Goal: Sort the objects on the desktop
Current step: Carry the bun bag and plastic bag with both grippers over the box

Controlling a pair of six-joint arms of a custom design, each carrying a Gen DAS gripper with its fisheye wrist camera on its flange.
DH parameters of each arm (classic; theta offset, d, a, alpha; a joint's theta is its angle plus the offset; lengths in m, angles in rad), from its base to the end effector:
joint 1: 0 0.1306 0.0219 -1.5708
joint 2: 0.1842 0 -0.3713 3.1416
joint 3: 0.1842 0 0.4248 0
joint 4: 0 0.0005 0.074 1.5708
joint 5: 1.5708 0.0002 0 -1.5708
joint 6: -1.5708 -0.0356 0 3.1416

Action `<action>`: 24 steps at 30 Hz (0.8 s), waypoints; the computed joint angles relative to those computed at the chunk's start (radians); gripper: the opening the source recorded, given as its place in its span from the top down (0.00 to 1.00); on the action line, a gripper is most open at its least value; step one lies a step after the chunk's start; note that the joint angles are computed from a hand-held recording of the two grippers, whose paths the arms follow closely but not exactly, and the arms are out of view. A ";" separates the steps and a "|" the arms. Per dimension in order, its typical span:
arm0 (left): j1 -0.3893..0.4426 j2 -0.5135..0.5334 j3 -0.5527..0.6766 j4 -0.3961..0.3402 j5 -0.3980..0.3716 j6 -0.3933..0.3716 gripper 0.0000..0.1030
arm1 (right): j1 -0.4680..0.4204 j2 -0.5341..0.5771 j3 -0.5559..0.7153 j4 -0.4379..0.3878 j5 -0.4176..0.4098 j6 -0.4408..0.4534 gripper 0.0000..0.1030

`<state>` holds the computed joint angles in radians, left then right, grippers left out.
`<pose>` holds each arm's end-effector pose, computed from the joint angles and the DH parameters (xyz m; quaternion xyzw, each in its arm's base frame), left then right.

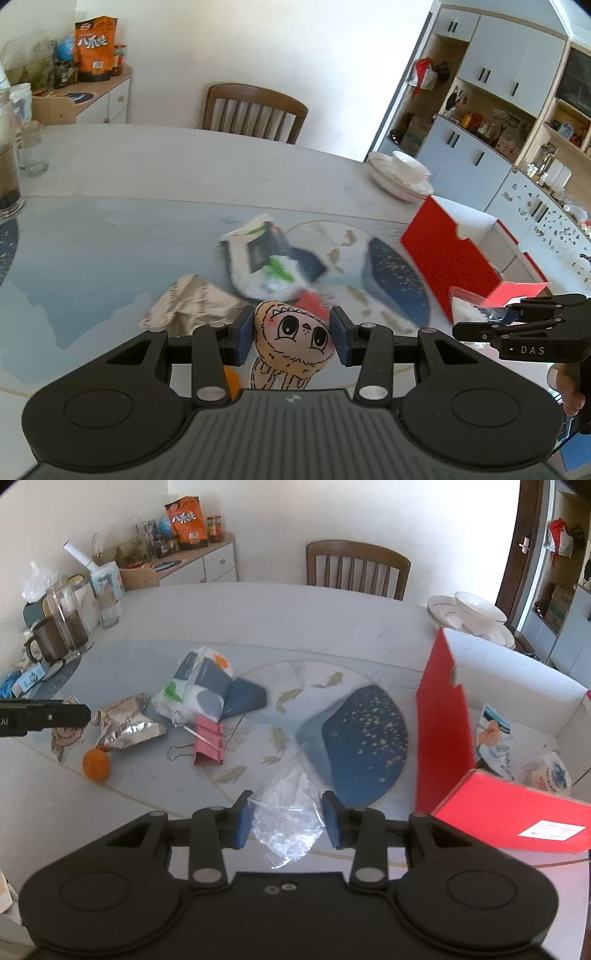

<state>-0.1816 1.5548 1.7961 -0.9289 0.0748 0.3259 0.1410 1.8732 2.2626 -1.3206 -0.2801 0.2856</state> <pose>0.5709 -0.1080 0.5285 -0.0492 0.9022 -0.1399 0.4049 0.6452 0.1010 0.5331 -0.2419 0.9094 0.1097 0.3201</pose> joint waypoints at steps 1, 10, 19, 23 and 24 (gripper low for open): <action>-0.007 0.005 0.010 -0.003 -0.003 0.005 0.59 | -0.006 0.005 0.013 -0.007 -0.003 0.004 0.63; -0.070 0.071 0.128 -0.042 -0.022 0.023 0.59 | -0.057 0.055 0.134 -0.061 -0.047 0.029 0.63; -0.129 0.159 0.254 -0.054 -0.038 0.029 0.59 | -0.110 0.131 0.268 -0.114 -0.090 0.045 0.63; -0.153 0.208 0.320 -0.070 -0.041 0.027 0.59 | -0.133 0.178 0.352 -0.157 -0.109 0.056 0.63; -0.160 0.223 0.340 -0.074 -0.042 0.028 0.59 | -0.140 0.189 0.370 -0.163 -0.113 0.060 0.63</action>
